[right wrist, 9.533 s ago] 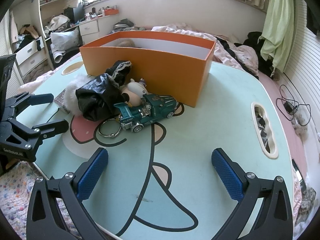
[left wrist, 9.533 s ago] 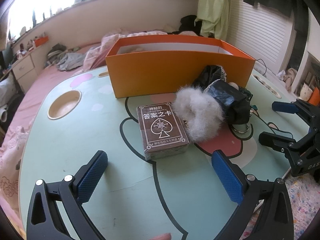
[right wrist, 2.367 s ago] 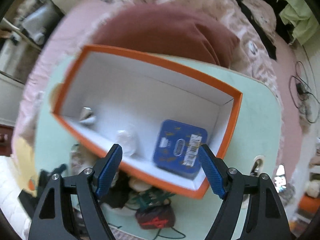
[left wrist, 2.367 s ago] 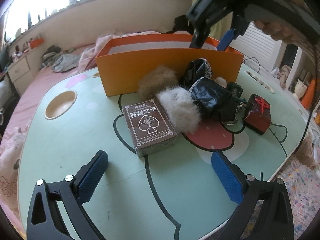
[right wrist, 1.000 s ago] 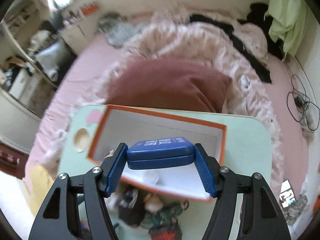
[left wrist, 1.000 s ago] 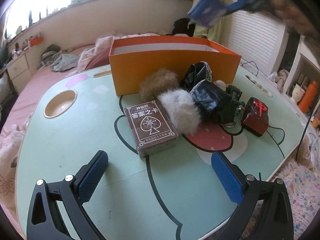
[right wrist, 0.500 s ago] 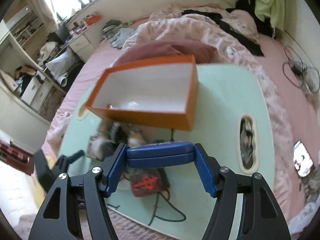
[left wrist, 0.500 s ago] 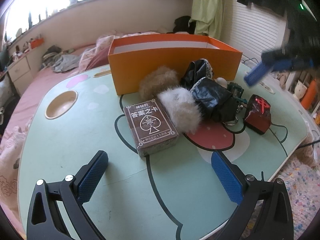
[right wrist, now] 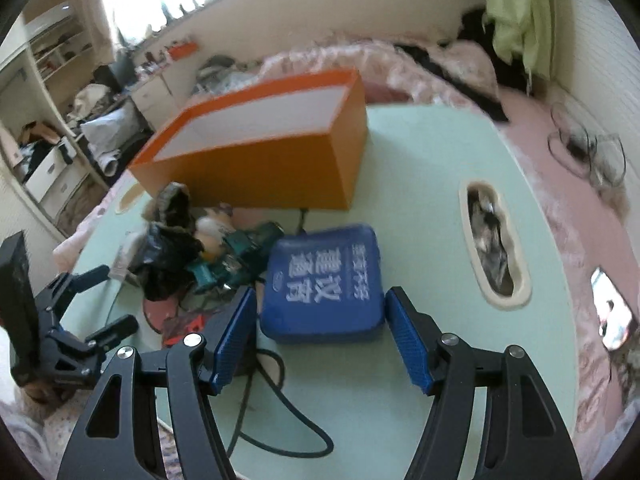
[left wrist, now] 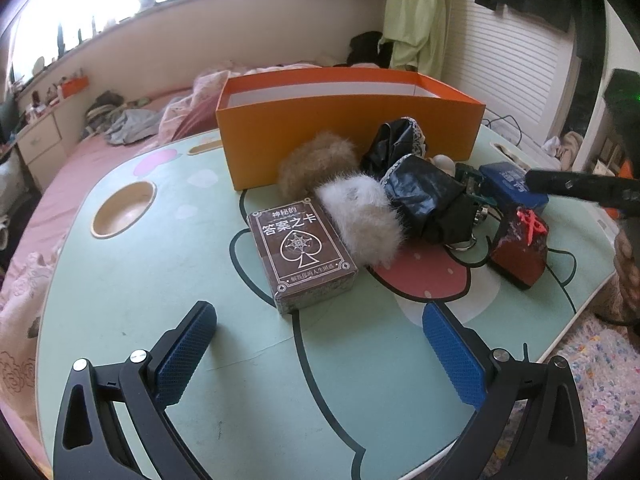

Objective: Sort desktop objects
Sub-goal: 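Lift the blue tin out and set it beside the red block with the right gripper, then reach into the orange box and grasp the clear plastic-wrapped ball with the left gripper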

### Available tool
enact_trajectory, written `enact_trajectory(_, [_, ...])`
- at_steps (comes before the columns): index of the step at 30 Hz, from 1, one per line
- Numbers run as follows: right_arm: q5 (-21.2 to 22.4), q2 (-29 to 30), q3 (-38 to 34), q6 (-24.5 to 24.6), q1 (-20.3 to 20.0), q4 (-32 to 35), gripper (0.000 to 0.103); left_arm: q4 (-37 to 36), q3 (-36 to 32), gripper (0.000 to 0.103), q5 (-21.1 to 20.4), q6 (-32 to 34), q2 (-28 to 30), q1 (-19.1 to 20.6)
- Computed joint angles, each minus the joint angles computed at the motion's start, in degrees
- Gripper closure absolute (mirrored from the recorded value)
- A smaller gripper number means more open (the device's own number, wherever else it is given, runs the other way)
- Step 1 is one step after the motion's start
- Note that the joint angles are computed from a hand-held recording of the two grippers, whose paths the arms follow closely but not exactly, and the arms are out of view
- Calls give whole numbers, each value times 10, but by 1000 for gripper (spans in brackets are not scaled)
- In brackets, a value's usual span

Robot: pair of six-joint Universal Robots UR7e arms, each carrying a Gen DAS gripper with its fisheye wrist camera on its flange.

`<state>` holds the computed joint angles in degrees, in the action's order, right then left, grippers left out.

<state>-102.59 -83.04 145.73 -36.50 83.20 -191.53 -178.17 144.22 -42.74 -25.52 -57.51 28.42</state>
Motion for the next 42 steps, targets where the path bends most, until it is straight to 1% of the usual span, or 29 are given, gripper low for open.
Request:
enact_trajectory(1, [18,-9,7,-5,-4,-7,35,-1,0,0,0,0,0,1])
enact_trajectory(2, [45,-26,18,-10,-12,-6,36,-1,0,0,0,0,0,0])
enact_trajectory(3, [59,-38,26,-13,-17,-5,35,0,0,0,0,0,0,0])
enact_trajectory(4, [64,-46,34,-18,-18,-11,35,0,0,0,0,0,0,0])
enact_trajectory(7, [55,-59,69,-48,-19,-57,35,0,0,0,0,-1,0,-1])
enact_trajectory(8, [61,-64,85,-62,-26,-71,35,0,0,0,0,-1,0,-1])
enact_trajectory(10, [81,-82,109,-83,-46,-70,35,1,1,0,0,-1,-1,0])
enact_trajectory(12, [96,-82,130,-106,-61,-86,35,1,0,0,0,-2,0,-1])
enact_trajectory(14, [98,-60,140,-127,-67,-118,35,1,0,0,0,-2,0,-1])
enact_trajectory(16, [93,-27,139,-131,-65,-150,35,3,0,0,1,-3,0,-2])
enact_trajectory(17, [84,-7,136,-129,-59,-168,35,3,0,0,1,-5,0,-3])
enact_trajectory(19, [60,45,136,-147,-44,-246,34,3,0,0,1,-5,1,-3])
enact_trajectory(20, [38,78,136,-164,-30,-292,31,3,0,0,1,-5,1,-3])
enact_trajectory(21, [27,100,136,-180,-23,-318,25,3,0,0,1,-4,1,-2])
enact_trajectory(22, [33,102,139,-191,-24,-321,24,3,0,0,1,-4,1,-2])
enact_trajectory(26, [49,87,143,-193,-36,-311,20,4,-1,0,1,-5,3,-3])
enact_trajectory(29, [58,90,146,-198,-42,-320,20,4,-1,0,1,-5,3,-4])
enact_trajectory(31, [67,94,149,-202,-49,-329,18,4,-1,0,1,-6,3,-4])
enact_trajectory(35, [82,105,151,-208,-66,-351,7,5,-1,0,1,-6,3,-4])
enact_trajectory(36, [84,108,150,-209,-68,-354,1,5,-1,0,1,-6,3,-4])
enact_trajectory(37, [81,114,148,-209,-69,-363,0,6,-1,0,1,-6,3,-4])
enact_trajectory(40, [105,115,153,-219,-85,-373,0,10,-5,0,-6,5,-1,1])
enact_trajectory(41, [107,115,153,-220,-87,-375,0,25,-12,0,-13,12,-6,6])
enact_trajectory(42, [107,116,153,-220,-87,-375,0,53,-21,0,-17,5,-13,9])
